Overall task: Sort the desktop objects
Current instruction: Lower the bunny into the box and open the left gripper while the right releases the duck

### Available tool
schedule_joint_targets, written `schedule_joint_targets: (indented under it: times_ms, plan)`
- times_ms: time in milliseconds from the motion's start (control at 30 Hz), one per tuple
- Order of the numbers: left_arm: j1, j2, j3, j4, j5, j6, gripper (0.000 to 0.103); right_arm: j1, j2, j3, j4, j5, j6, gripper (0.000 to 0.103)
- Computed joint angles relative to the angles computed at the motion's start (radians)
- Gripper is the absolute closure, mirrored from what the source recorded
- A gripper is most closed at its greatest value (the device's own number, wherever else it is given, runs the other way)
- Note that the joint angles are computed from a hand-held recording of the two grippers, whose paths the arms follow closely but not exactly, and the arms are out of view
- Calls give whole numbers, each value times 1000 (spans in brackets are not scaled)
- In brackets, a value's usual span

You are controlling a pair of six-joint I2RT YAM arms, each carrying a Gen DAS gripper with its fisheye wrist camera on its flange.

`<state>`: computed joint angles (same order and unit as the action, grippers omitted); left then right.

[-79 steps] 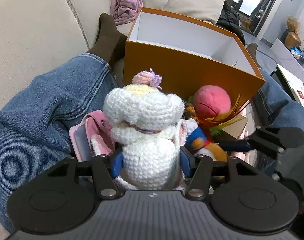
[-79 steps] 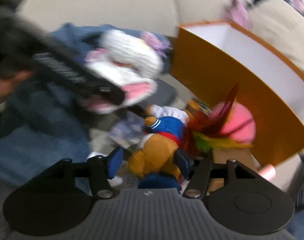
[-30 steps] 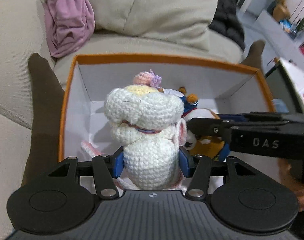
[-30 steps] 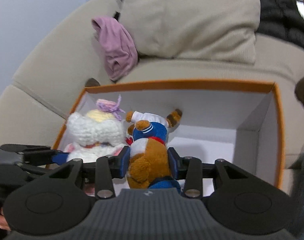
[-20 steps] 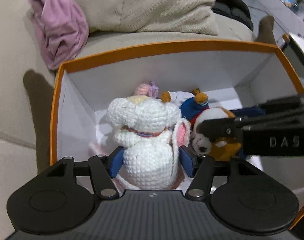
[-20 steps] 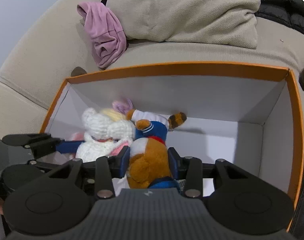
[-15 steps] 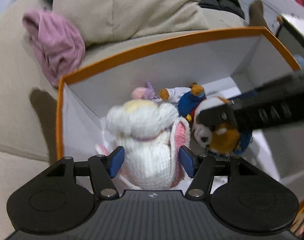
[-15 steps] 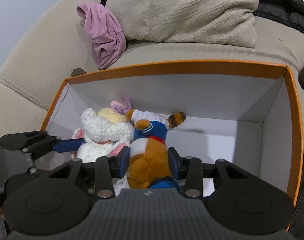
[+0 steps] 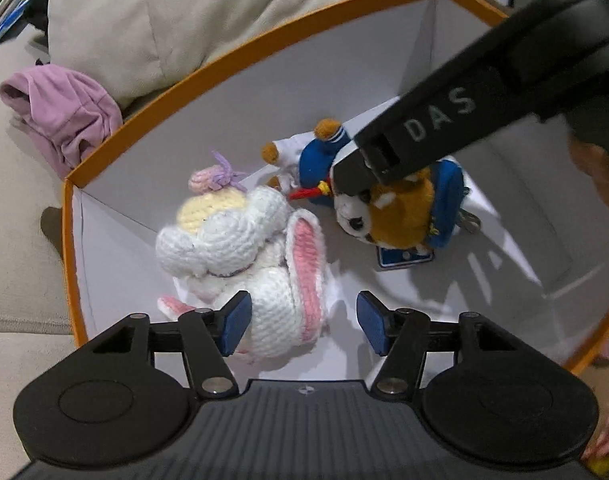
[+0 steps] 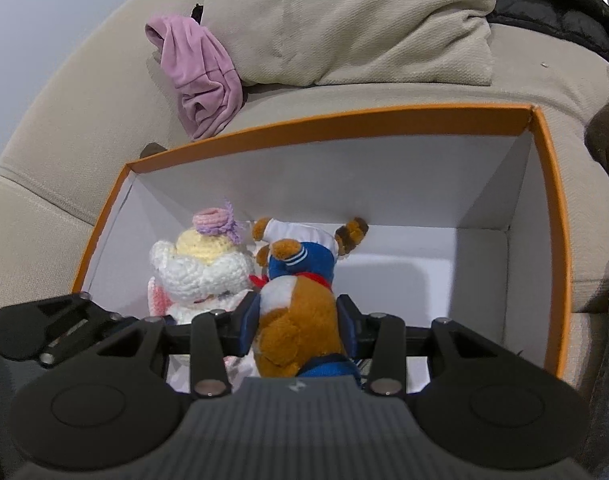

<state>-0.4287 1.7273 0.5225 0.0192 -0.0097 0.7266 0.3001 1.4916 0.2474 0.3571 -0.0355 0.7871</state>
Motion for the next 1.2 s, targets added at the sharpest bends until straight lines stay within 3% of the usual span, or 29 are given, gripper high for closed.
schedule_joint_targets:
  times_ms: [167,267,333,400,533,633,733,933,1067,1200]
  plan:
    - [-48,92,62,21,-128,-86,34,4,16,0,20,-16,9,59]
    - [-46,122,61,67,-188,-74,34,6,20,1,22,-15,13,59]
    - [-35,131,75,64,-195,-94,40,0,23,2,26,-27,5,59]
    - [-29,141,95,68,-220,-106,54,-4,25,0,28,-30,-1,59]
    - [55,100,129,-18,-94,-113,61,-25,27,-11,45,-49,-6,59]
    - [163,105,203,-135,79,-128,63,-30,38,-7,53,-54,11,59]
    - [217,100,218,-186,174,-113,63,-84,101,1,128,-138,59,59]
    - [208,74,157,-121,157,-25,63,-46,185,90,163,-118,94,59]
    - [219,69,141,-104,149,7,60,-55,304,150,184,-197,87,60]
    - [245,1,82,-68,203,60,53,-89,324,141,215,-235,65,59]
